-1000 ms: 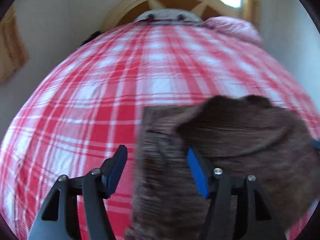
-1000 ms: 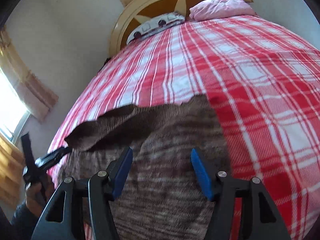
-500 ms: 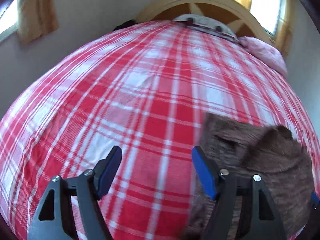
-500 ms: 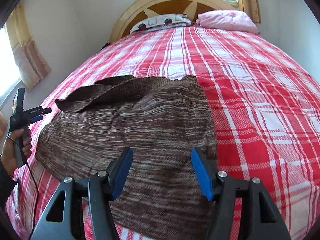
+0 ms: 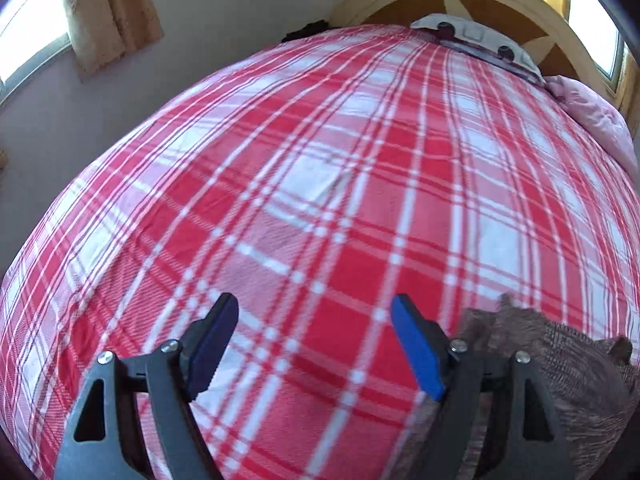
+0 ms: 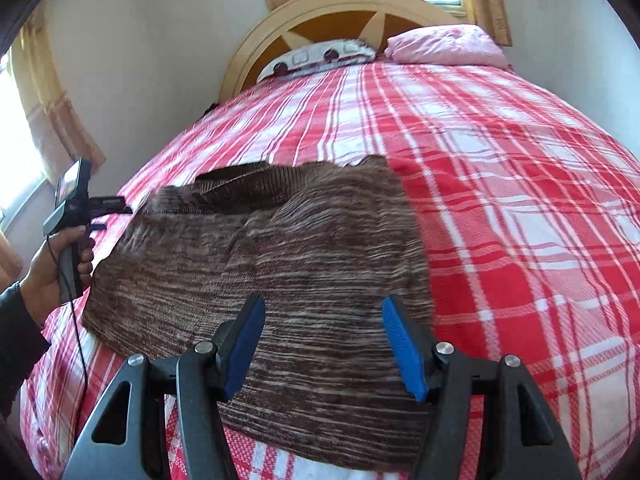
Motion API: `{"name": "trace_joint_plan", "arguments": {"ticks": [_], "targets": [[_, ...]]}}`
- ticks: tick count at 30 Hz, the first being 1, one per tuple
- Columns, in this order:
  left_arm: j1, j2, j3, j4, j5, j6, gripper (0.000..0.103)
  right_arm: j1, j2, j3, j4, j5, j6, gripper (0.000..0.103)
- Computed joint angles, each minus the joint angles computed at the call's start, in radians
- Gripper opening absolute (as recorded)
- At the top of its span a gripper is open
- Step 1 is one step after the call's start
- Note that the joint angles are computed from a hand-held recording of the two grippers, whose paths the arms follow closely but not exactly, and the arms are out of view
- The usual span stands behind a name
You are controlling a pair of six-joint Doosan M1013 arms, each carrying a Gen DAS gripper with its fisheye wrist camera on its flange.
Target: Fold small clothes
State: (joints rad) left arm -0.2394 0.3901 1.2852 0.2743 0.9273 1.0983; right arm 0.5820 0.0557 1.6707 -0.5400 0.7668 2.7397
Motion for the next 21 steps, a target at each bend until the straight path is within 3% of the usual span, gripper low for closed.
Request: {"name": "trace_joint_plan", "arguments": {"ticks": [2,7,10,13,17,21], "targets": [[0.007,-0.016,0.028,0.008,0.002,0.026,0.080,-0.001,-0.007,0.008,-0.004,-0.005,0.010,0.062],[0.025,-0.126,0.171,-0.174,-0.078,0.284,0.078,0.015,-0.013,0.014,-0.062,0.023,0.073,0.062],[0.030,-0.194,0.260,-0.303,-0.131,0.467,0.068,0.027,-0.011,0.012,-0.057,0.028,0.054,0.062],[0.026,-0.212,0.287,-0.384,-0.143,0.559,0.055,0.042,-0.005,0.007,-0.083,0.052,0.069,0.062],[0.021,-0.206,0.285,-0.438,-0.120,0.593,0.021,0.057,0.001,0.001,-0.098,0.065,0.091,0.062],[0.022,-0.221,0.295,-0.443,-0.120,0.559,0.021,0.075,0.002,0.003,-0.110,0.073,0.101,0.062]]}}
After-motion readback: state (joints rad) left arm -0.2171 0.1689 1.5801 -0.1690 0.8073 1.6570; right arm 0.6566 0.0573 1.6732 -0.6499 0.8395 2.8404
